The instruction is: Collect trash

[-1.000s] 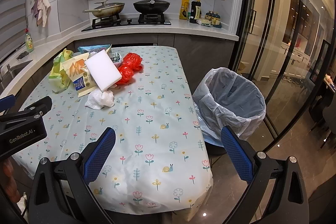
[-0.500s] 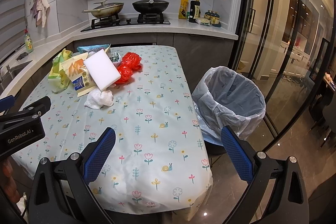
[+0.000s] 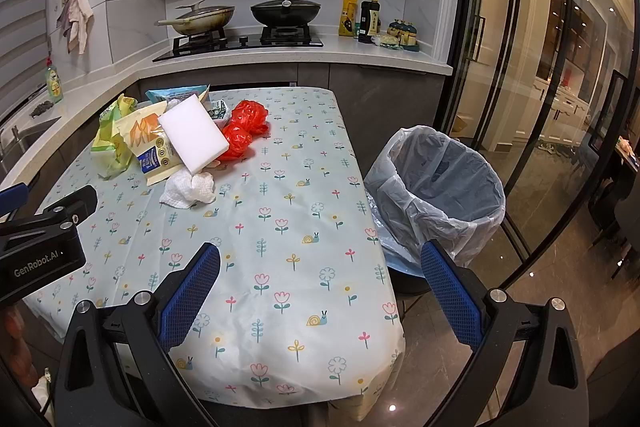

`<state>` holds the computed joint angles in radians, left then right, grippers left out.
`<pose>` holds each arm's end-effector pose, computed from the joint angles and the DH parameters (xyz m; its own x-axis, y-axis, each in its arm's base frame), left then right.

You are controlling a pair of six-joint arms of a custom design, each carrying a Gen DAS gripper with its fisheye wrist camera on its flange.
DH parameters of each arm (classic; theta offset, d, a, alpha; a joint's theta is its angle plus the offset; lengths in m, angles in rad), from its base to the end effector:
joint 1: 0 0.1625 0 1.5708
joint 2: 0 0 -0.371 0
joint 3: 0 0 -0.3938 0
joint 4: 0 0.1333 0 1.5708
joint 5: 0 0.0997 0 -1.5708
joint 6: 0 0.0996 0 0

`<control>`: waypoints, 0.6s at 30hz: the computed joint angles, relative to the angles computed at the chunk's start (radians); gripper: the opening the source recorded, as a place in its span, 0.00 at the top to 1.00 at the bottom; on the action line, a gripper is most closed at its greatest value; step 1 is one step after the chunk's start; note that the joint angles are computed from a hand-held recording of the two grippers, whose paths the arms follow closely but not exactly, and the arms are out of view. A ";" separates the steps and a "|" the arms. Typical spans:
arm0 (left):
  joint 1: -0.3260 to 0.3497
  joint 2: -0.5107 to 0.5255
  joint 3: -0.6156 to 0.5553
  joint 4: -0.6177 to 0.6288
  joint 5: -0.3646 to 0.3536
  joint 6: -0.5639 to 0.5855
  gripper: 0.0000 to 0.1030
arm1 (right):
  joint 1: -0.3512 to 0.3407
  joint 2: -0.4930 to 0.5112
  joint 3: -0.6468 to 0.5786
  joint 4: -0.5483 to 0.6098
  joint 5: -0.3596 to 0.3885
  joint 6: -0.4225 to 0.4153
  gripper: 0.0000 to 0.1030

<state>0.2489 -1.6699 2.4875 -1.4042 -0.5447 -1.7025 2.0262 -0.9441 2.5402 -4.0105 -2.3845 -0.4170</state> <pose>-0.1835 -0.2721 0.1328 -0.6057 -0.2242 -0.7634 0.4874 0.6539 -0.5787 0.1976 -0.2651 0.0983 -0.6639 -0.0721 0.7443 -0.6139 0.6210 -0.4873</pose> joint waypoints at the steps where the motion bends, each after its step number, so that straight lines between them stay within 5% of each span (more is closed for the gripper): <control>1: -0.001 0.002 -0.001 -0.002 -0.001 0.001 0.07 | -0.001 -0.001 0.000 0.000 0.001 -0.001 0.07; 18: 0.048 -0.021 0.026 -0.133 0.015 0.107 0.07 | -0.008 0.014 -0.015 -0.005 -0.009 -0.003 0.07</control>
<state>0.2972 -1.6909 2.5139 -1.5372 -0.5296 -1.5954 2.0186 -0.9303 2.5251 -4.0155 -2.3933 -0.4197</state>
